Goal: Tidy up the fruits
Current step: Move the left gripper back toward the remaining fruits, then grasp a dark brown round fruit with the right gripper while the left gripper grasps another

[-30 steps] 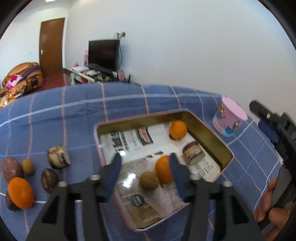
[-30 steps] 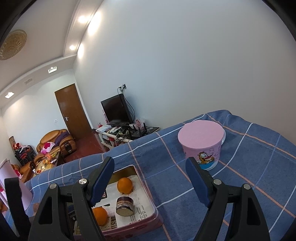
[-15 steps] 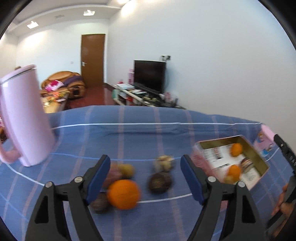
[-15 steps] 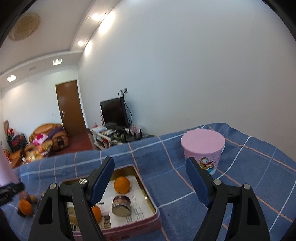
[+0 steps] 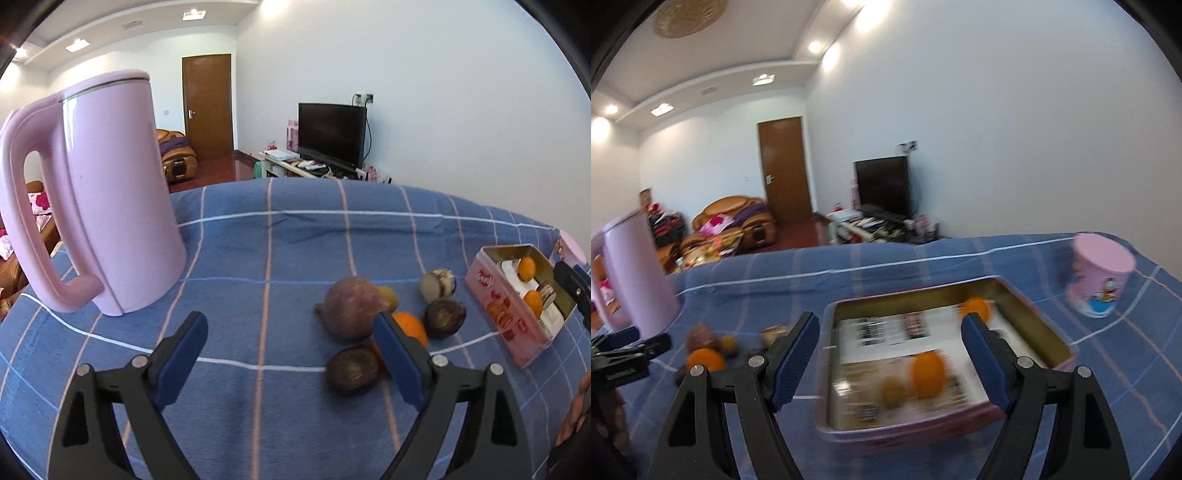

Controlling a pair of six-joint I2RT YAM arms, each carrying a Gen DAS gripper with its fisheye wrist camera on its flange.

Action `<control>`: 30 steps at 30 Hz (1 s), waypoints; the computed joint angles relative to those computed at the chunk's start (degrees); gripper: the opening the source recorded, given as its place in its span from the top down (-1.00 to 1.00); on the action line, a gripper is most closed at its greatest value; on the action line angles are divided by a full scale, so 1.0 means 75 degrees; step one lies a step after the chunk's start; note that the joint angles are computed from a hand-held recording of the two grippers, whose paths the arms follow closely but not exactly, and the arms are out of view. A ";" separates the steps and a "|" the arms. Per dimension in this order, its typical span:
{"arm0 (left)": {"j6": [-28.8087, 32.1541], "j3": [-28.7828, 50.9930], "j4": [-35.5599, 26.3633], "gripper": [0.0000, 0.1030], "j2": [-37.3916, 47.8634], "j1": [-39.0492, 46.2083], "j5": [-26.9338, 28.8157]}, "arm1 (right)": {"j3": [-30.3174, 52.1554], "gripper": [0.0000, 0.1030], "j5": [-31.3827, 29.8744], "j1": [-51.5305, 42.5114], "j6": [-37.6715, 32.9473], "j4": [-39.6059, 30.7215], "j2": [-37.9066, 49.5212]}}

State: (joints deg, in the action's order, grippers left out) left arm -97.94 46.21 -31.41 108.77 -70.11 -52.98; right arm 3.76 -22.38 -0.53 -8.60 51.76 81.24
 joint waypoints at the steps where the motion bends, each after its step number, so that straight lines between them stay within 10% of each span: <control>1: 0.0030 -0.0033 0.0022 -0.81 -0.0052 -0.0024 0.0030 | -0.0072 -0.56 0.0244 0.0357 0.0038 0.0001 -0.0066; 17: 0.1724 -0.0568 0.1289 -0.81 -0.0142 0.0285 0.1041 | 0.1971 -0.49 0.2699 0.4125 0.0416 -0.1898 0.1974; 22: 0.2275 -0.0602 0.1765 -0.81 -0.0179 0.0285 0.1143 | 0.2812 -0.09 0.2188 0.3879 0.0533 -0.3014 0.2565; 30: 0.2987 -0.0677 0.2673 -0.82 -0.0151 0.0536 0.1470 | 0.3494 -0.08 0.1618 0.3763 0.0622 -0.3742 0.3148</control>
